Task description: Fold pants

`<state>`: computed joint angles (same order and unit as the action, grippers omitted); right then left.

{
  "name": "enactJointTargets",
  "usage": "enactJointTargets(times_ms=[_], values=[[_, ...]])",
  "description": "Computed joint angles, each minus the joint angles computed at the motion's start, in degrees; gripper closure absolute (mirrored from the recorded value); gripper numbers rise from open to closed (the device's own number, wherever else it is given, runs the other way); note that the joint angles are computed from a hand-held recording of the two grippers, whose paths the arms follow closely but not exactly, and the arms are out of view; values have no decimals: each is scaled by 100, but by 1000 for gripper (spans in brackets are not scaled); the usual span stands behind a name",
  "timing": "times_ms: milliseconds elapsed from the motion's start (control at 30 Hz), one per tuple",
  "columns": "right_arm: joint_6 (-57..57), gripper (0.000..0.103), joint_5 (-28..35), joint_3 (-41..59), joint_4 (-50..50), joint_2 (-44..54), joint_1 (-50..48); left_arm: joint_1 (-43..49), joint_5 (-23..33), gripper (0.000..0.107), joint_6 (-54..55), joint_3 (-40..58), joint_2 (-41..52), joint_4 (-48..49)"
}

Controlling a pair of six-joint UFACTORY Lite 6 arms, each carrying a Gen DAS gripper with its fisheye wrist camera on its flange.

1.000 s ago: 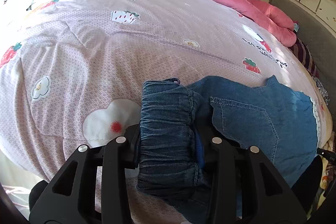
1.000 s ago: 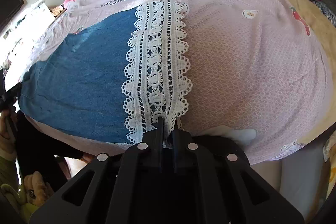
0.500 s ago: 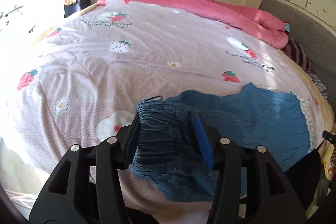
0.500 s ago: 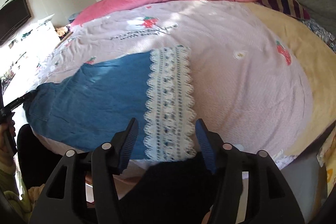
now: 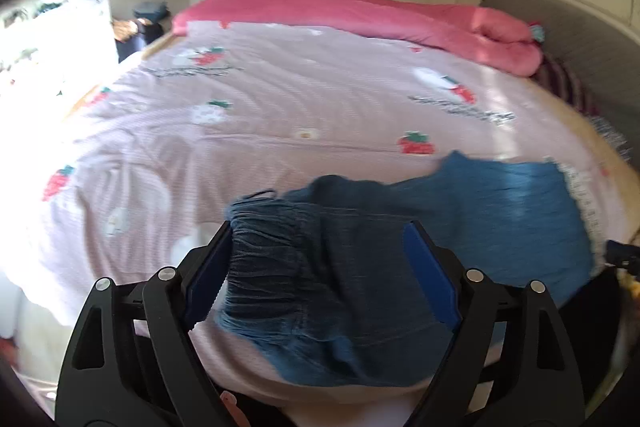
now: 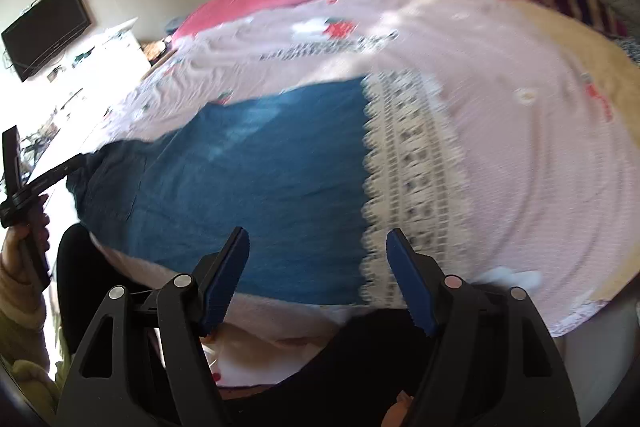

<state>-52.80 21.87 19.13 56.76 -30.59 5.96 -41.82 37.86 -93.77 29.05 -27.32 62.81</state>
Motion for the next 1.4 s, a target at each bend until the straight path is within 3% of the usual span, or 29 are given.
enactJointTargets(times_ms=[67, 167, 233, 300, 367, 433, 533, 700, 833, 933, 1200, 1400], values=[[211, 33, -223, 165, -94, 646, 153, -175, 587, 29, -265, -10, 123, 156], [-500, 33, -480, 122, 681, 1111, 250, -486, 1303, 29, -426, -23, 2, 327], [-436, 28, -555, 118, 676, 1101, 381, -644, 1405, 27, -450, -15, -216, 353], [-288, 26, -599, 166, 614, 1167, 470, -695, 833, 23, -518, 6, -361, 419], [-397, 24, -658, 237, 737, 1309, 526, -398, -366, 23, -493, 10, -221, 398], [-530, 23, -644, 247, 865, 1337, 515, -143, -1053, 23, -620, 81, 323, 466], [-814, 24, -504, 264, 1079, 1372, 372, 157, -1320, 23, -626, 227, 1406, 444], [-1027, 20, -462, 240, 1259, 1378, 341, 469, -1660, 23, -1344, -30, 1737, 1258], [-945, 21, 28, -30, 1014, 517, -111, 200, -1413, 20, 128, 378, 1434, -132], [-511, 21, 440, -179, 356, -422, -781, -97, -1252, 14, 999, 1108, 1514, -541], [-1216, 19, 1407, -270, 560, -655, -2475, -126, -1995, 14, 4577, 4262, 3898, -3163], [-1832, 17, 1601, -255, 854, -266, -2912, -413, -1026, 14, 7523, 7814, 6445, -5431]])
